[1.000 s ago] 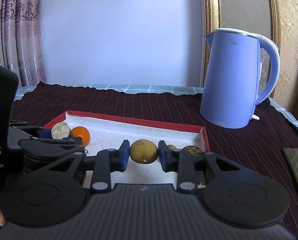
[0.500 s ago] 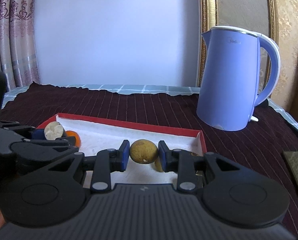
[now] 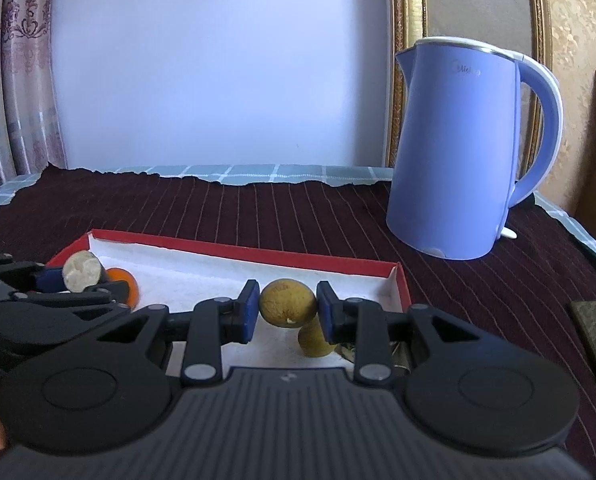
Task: Organize fruits
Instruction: 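Open both grippers to release the dark chunk and yellow fruit into the tray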
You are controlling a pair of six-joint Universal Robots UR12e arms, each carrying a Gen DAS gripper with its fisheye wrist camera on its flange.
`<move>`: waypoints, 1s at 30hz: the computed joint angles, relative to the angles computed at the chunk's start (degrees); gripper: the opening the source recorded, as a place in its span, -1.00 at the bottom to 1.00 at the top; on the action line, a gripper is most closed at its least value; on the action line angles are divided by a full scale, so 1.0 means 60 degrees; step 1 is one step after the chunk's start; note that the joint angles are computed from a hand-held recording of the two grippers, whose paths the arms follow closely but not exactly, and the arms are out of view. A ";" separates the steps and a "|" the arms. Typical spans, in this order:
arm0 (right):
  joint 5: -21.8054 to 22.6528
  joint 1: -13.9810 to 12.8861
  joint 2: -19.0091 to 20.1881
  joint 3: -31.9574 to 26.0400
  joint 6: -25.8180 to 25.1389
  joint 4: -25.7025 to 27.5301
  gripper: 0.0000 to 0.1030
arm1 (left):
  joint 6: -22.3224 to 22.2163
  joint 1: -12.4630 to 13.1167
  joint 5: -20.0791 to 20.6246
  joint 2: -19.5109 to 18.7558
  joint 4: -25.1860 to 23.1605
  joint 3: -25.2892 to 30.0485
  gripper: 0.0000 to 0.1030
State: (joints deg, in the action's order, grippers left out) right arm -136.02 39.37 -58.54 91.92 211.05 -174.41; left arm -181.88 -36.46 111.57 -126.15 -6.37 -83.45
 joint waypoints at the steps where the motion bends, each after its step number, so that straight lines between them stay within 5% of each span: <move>1: -0.0021 -0.0004 0.0009 -0.0007 0.0032 0.0054 -0.38 | 0.0002 -0.0001 0.0006 -0.0002 -0.0003 0.0003 -0.34; 11: -0.0154 0.0017 -0.0017 0.0109 0.0232 0.0014 -0.08 | -0.0049 0.0010 -0.0024 -0.0013 -0.0066 0.0038 -0.34; 20: -0.0303 0.0114 -0.0108 0.0303 0.0330 -0.0168 -0.08 | -0.0101 0.0024 -0.0063 -0.0017 -0.0119 0.0054 -0.34; 30: -0.0551 0.0280 -0.0147 0.0444 0.0128 -0.0386 0.41 | -0.0154 0.0044 -0.0054 -0.0031 -0.0309 0.0109 -0.32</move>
State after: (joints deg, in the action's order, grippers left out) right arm -139.33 41.05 -59.42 94.59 211.82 -176.72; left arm -182.80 -36.19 111.24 -126.34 -8.22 -82.80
